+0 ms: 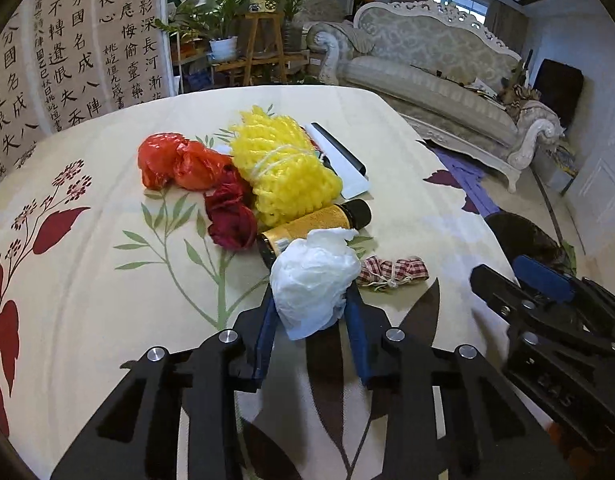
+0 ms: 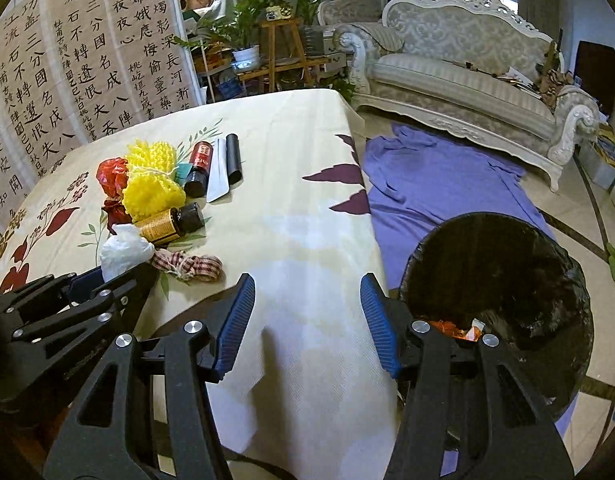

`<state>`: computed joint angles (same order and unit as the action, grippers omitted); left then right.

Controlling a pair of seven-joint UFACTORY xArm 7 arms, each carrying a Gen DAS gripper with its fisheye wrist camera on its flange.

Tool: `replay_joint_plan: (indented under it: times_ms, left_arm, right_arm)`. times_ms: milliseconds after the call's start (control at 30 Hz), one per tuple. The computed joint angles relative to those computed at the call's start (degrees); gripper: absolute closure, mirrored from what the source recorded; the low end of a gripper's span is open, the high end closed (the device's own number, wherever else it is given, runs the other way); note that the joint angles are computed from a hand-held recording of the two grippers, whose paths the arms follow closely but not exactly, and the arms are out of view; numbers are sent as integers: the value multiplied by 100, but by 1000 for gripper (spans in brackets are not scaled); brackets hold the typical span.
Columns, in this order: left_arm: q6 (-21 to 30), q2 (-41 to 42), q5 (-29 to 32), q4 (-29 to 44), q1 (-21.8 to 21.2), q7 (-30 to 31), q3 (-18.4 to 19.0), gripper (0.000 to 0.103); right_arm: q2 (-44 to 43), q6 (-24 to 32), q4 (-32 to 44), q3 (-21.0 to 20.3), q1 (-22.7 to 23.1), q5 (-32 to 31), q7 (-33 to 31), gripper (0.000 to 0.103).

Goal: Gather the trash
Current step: 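Return to the table and grasp the white plastic bag with the left gripper, then grasp the checked cloth scrap with the right gripper while the left gripper holds the white bag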

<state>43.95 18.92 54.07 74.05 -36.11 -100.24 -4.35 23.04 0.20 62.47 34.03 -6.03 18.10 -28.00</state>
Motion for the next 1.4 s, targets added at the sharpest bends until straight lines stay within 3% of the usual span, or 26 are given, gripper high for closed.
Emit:
replay_joint_plan:
  times_ms: [333, 533, 667, 833, 1100, 1267, 1400]
  left_arm:
    - [234, -509, 127, -585, 61, -307, -150, 73]
    - [560, -919, -17, -1094, 249, -493, -348, 73]
    - [622, -1228, -67, -1507, 419, -749, -466, 73]
    - [693, -1467, -56, -1805, 590, -969, -610, 73]
    - [694, -1634, 1, -2014, 771, -1137, -750, 73]
    - [716, -1620, 65, -2020, 785, -1204, -783, 73]
    - [728, -1616, 84, -2017, 776, -1237, -797, 73]
  right_arm:
    - [211, 374, 560, -580, 738, -208, 89, 48]
    - [300, 783, 891, -1493, 1622, -545, 510, 44]
    - [138, 727, 669, -1699, 1836, -755, 585, 40]
    - [-118, 712, 299, -1458, 1692, -665, 423, 39]
    - [-288, 622, 91, -943, 1340, 19, -103, 39]
    - [-269, 561, 159, -773, 1343, 237, -363, 39]
    - [-183, 600, 279, -892, 1567, 198, -317, 40]
